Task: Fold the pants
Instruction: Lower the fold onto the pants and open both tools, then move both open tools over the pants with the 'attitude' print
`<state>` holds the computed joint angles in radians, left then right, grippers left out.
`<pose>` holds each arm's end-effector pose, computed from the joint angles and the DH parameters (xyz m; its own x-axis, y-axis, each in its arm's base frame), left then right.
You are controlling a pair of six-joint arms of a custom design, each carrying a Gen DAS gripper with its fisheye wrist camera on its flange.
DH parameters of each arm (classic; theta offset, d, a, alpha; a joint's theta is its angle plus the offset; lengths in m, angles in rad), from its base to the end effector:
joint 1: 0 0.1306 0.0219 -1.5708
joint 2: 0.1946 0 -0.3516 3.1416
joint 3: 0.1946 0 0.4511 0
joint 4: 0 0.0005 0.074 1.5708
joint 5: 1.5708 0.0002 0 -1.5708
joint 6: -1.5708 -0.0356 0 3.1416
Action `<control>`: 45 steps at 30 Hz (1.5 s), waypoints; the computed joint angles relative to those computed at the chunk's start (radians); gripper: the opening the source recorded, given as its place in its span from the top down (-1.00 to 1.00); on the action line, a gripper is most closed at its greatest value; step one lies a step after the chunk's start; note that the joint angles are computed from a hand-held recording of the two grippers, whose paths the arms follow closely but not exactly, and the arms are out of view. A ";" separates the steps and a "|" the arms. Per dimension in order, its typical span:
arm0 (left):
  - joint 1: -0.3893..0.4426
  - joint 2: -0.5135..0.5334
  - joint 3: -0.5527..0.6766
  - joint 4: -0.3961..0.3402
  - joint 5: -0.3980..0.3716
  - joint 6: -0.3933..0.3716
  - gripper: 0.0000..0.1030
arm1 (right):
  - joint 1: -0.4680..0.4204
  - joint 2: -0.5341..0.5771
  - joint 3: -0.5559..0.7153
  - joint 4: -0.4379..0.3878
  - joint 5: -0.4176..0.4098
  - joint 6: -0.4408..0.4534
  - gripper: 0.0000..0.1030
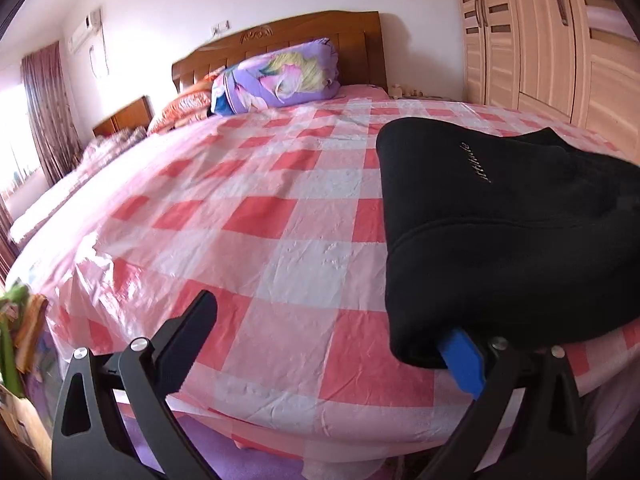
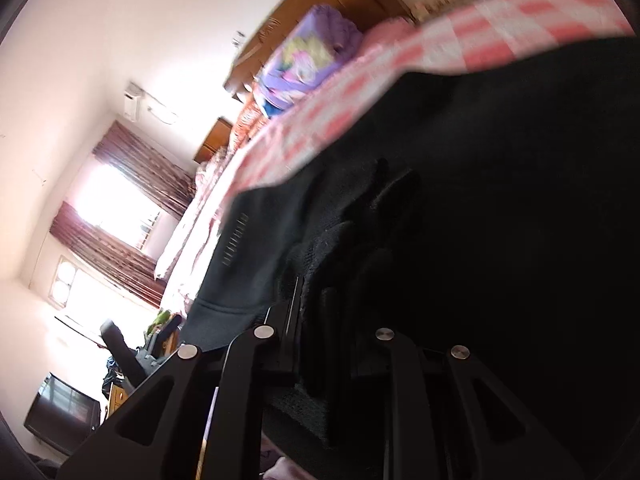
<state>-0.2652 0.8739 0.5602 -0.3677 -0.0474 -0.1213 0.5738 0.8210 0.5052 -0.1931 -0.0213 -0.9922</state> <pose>0.3542 -0.0950 0.2304 -0.5760 0.2817 -0.7674 0.2982 0.9465 0.1236 0.3030 0.1962 0.2357 -0.6912 0.5499 -0.4689 0.0373 0.6751 0.7368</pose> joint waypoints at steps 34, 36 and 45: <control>-0.062 0.590 0.600 -0.250 0.348 0.256 -0.97 | 0.199 0.196 0.265 -0.256 0.363 0.425 -0.60; -0.043 0.593 0.601 -0.254 0.364 0.283 -0.96 | 0.183 0.209 0.269 -0.290 0.328 0.421 -0.63; -0.117 0.349 0.400 -0.004 0.011 0.305 -0.97 | 0.187 -0.265 0.021 -0.429 0.499 0.173 -0.67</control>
<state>-0.3820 1.2228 0.9602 -0.3720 -0.0361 0.1841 0.7606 0.5559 0.5259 -0.6224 0.4780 -0.8188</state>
